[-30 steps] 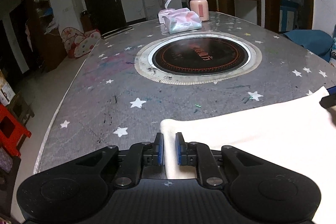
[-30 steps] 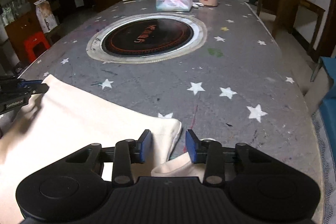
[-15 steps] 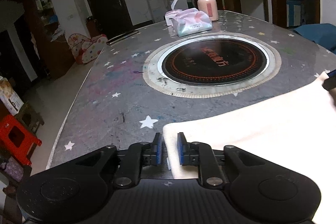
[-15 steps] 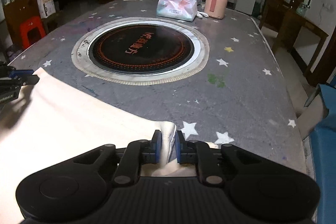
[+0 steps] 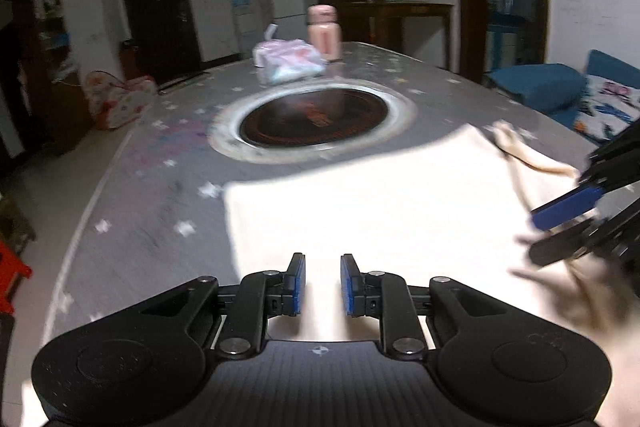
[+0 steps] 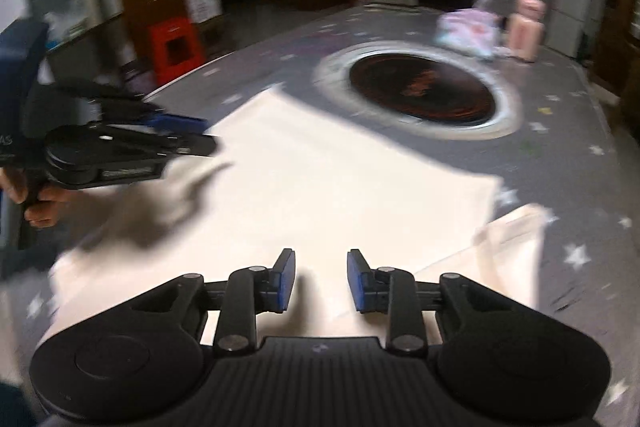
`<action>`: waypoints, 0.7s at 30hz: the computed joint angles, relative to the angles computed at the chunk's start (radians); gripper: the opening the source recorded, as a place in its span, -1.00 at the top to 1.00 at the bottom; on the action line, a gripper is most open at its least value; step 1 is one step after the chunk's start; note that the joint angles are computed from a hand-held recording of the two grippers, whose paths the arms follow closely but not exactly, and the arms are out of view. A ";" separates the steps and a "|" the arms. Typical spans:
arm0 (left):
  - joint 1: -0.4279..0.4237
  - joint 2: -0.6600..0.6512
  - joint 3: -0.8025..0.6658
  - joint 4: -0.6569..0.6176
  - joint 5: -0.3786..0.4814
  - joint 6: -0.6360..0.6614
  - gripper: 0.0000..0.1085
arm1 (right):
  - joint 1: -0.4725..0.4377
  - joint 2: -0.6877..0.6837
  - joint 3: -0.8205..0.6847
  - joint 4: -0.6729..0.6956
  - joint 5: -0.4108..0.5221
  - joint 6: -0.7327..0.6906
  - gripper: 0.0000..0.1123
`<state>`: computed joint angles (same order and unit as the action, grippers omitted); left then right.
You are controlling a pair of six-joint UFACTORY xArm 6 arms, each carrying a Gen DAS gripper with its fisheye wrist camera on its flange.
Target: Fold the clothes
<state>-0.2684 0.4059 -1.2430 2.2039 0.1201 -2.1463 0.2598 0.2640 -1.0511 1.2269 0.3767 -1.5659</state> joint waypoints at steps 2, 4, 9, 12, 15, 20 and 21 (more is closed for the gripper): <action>-0.018 -0.020 0.044 0.015 0.008 -0.021 0.60 | 0.011 -0.026 0.047 0.015 0.005 -0.031 0.49; -0.024 -0.028 0.071 0.018 0.019 -0.033 0.59 | 0.020 -0.045 0.093 0.045 -0.009 -0.068 0.44; -0.010 -0.039 0.087 0.000 0.017 -0.041 0.55 | -0.033 -0.091 0.132 0.082 0.033 -0.086 0.40; -0.012 -0.039 0.088 -0.040 0.021 0.004 0.49 | -0.074 -0.090 0.103 0.118 0.019 -0.077 0.40; -0.018 -0.038 0.083 -0.046 0.016 0.018 0.32 | -0.113 -0.047 0.036 0.143 -0.002 -0.030 0.37; -0.026 -0.041 0.080 -0.069 0.009 0.050 0.26 | -0.181 0.034 -0.081 0.096 0.046 0.135 0.37; -0.027 -0.038 0.073 -0.070 -0.004 0.052 0.26 | -0.173 0.048 -0.094 0.102 0.010 0.113 0.37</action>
<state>-0.2954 0.3683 -1.1703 2.1335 0.1164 -2.0942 0.0871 0.3123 -1.1454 1.3285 0.3869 -1.4528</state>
